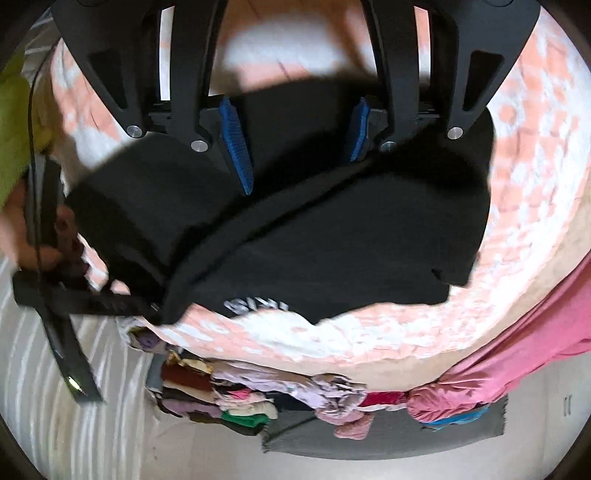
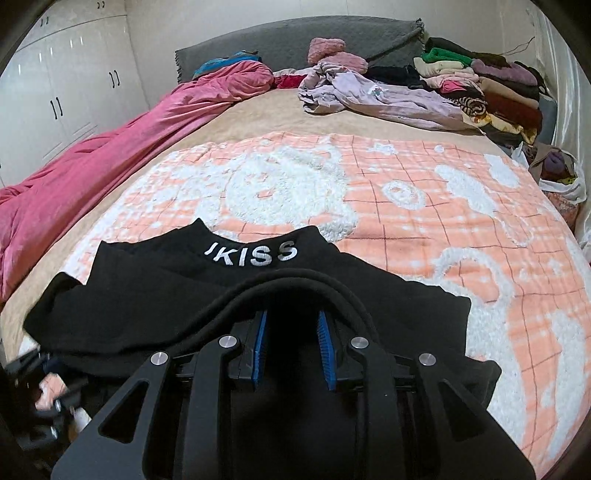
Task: Fold small clothes
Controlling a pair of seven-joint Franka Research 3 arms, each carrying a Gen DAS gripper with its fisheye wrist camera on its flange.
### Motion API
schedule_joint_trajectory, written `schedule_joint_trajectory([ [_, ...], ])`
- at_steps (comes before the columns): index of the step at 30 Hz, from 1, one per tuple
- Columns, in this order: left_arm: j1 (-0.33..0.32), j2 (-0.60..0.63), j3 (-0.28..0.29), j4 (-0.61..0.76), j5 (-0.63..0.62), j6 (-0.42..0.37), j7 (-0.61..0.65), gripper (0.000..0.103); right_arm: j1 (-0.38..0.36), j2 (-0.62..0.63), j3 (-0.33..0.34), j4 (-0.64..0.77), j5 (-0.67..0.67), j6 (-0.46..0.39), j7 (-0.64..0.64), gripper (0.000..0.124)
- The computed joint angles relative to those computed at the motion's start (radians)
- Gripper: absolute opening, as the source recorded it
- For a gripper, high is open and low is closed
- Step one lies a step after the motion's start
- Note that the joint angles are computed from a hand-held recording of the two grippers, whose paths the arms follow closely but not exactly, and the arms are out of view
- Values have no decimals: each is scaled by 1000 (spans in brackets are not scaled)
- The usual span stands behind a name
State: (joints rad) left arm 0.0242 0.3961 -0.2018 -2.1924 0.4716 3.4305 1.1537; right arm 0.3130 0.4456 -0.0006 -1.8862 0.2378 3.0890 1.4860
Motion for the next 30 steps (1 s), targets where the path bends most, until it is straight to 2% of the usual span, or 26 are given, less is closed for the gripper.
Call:
schedule_joint_trajectory([
  [3, 46, 20, -29, 46, 4, -14, -27, 40, 7, 11, -11, 15, -3, -4, 8, 23],
  [4, 52, 25, -30, 62, -2, -21, -37, 43, 18, 15, -24, 19, -8, -3, 17, 23],
  [7, 75, 44, -38, 107, -23, -43, -69, 44, 19, 19, -30, 23, -14, -3, 23, 24],
  [10, 21, 52, 25, 135, -72, -61, -81, 44, 27, 18, -41, 22, -24, 4, 30, 24],
  [11, 21, 56, 28, 142, -84, -69, -87, 44, 37, 19, -54, 23, -29, 3, 38, 24],
  [12, 37, 64, 17, 153, -94, -76, -99, 44, 40, 19, -58, 24, -32, 2, 43, 24],
  [14, 111, 79, -52, 168, -94, -91, -118, 44, 59, 22, -84, 30, -46, -2, 61, 25],
  [15, 123, 83, -61, 174, -98, -92, -132, 44, 72, 24, -101, 32, -55, -4, 74, 25],
  [17, 82, 75, -14, 178, -136, -100, -145, 48, 74, 26, -107, 35, -64, -4, 86, 26],
  [19, 131, 86, -61, 193, -137, -120, -166, 48, 93, 30, -132, 39, -82, -7, 107, 29],
  [21, 145, 91, -69, 203, -156, -133, -186, 48, 100, 29, -144, 36, -95, -7, 121, 31],
  [26, 65, 72, 29, 188, -163, -116, -185, 52, 112, -29, -163, -45, -108, 82, 134, 43],
  [28, 20, 62, 80, 178, -156, -99, -167, 53, 134, -67, -196, -101, -99, 128, 136, 46],
  [30, -52, 48, 153, 157, -157, -82, -140, 54, 143, -92, -215, -140, -71, 156, 133, 48],
])
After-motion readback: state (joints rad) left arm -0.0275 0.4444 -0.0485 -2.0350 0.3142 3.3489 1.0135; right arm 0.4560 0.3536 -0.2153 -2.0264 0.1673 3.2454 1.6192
